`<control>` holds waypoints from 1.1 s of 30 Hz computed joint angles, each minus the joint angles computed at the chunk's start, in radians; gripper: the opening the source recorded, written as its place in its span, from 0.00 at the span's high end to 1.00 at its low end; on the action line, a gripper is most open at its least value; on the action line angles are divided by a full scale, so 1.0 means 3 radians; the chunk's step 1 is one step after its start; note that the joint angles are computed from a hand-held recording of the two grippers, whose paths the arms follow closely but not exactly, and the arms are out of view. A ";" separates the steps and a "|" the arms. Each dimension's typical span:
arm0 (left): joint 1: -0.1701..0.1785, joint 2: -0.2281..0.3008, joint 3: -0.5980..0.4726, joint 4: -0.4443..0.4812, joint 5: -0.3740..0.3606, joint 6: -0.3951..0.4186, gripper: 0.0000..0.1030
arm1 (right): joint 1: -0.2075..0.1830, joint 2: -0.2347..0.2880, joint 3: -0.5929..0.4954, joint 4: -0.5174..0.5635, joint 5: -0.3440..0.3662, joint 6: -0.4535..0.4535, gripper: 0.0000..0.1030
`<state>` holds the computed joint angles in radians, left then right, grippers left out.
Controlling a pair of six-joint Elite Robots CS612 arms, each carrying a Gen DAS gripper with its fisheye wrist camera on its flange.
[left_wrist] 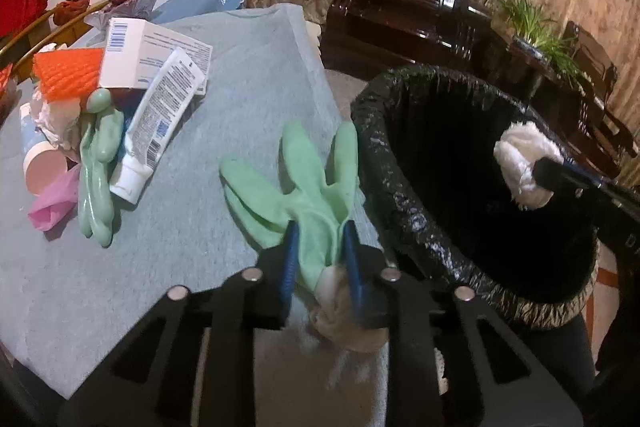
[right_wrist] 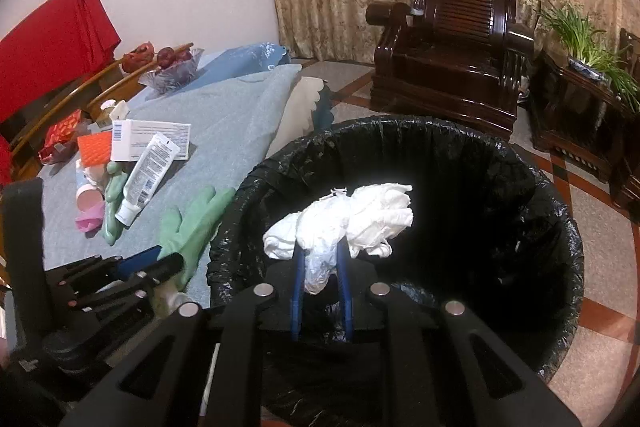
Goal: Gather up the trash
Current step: 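Carry tissue and glove over the bin and open both tools to drop them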
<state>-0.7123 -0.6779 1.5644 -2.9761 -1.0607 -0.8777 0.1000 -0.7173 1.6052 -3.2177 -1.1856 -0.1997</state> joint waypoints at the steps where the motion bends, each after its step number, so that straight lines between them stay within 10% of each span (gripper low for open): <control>1: -0.0005 -0.0012 0.0013 -0.0028 0.0039 0.0004 0.86 | 0.0001 0.0000 -0.0001 -0.0001 -0.0004 -0.0003 0.85; 12: -0.0060 -0.0072 -0.0105 -0.0442 0.0196 0.0375 0.90 | -0.0058 -0.0018 -0.0012 -0.0150 -0.0046 0.0090 0.85; 23: 0.0003 0.0310 -0.0820 -0.0303 -0.0419 0.0764 0.88 | -0.0165 0.0015 -0.0073 0.0073 -0.0298 0.0196 0.84; 33: 0.0005 0.0284 -0.0741 -0.0326 -0.0291 0.0698 0.33 | -0.0195 0.0017 -0.0056 0.0022 -0.0467 0.0331 0.45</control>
